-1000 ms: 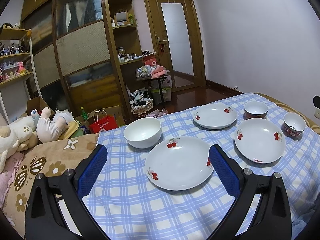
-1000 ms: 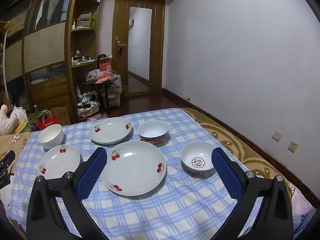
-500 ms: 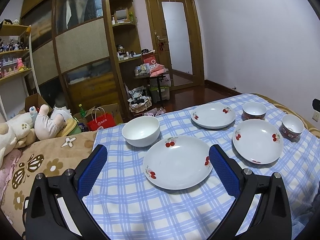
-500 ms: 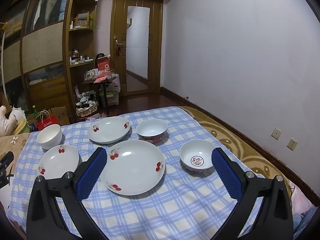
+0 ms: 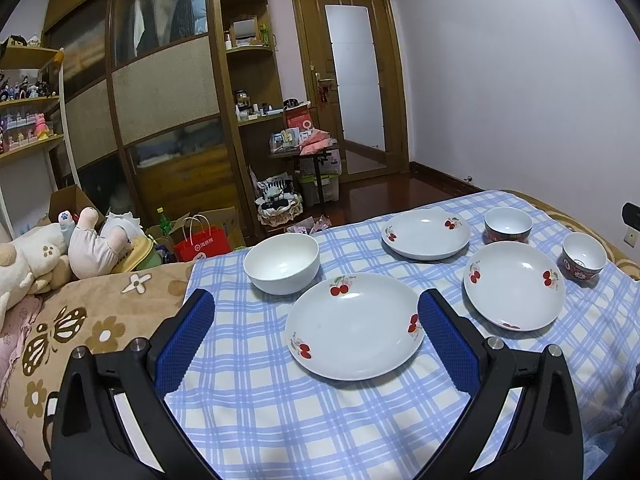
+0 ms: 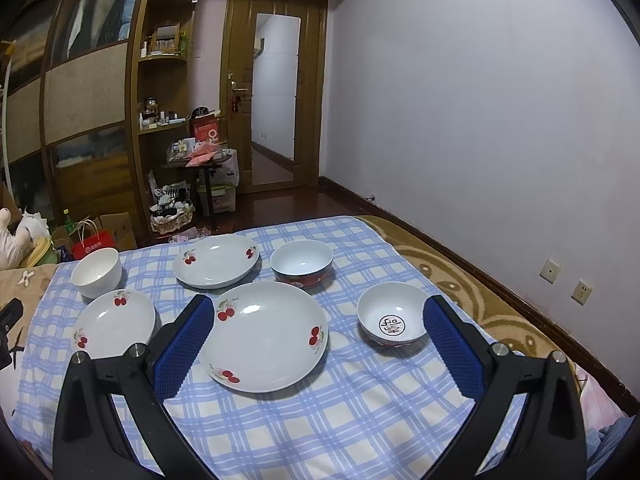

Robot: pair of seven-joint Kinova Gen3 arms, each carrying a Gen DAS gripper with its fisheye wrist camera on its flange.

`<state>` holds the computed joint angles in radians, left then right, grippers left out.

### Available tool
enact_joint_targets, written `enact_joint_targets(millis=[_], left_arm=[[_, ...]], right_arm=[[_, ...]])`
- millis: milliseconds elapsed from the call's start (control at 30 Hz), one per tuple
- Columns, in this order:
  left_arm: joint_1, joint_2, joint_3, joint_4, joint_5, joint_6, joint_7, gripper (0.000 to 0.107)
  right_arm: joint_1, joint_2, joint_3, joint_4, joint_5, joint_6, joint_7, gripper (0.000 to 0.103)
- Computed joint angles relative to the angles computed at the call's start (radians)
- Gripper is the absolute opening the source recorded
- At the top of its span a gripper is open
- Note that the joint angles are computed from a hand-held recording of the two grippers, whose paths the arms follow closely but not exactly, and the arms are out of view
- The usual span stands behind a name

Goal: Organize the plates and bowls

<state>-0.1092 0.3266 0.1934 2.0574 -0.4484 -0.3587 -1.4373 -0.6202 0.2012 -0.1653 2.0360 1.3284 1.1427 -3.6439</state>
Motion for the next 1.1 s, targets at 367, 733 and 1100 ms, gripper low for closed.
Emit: enact_joint_targets(millis=[367,733,1100], left_arm=[[0.059,-0.004,-0.044,0.010,0.073,-0.017,-0.076,0.100],[0.040,-0.001,-0.018,0.001,0.064,0.008,-0.069,0.100],[-0.004,0.013,0.021,-0.026,0.031,0.040,-0.019,0.100]], right_arm=[[0.002,0.004,0.002,0.002,0.003,-0.009,-0.008,0.103],[0.008,0.001,0.003,0.007,0.005,-0.024,-0.005,0.103],[0.009,0.002,0.002,0.006,0.004,-0.024,-0.007,0.103]])
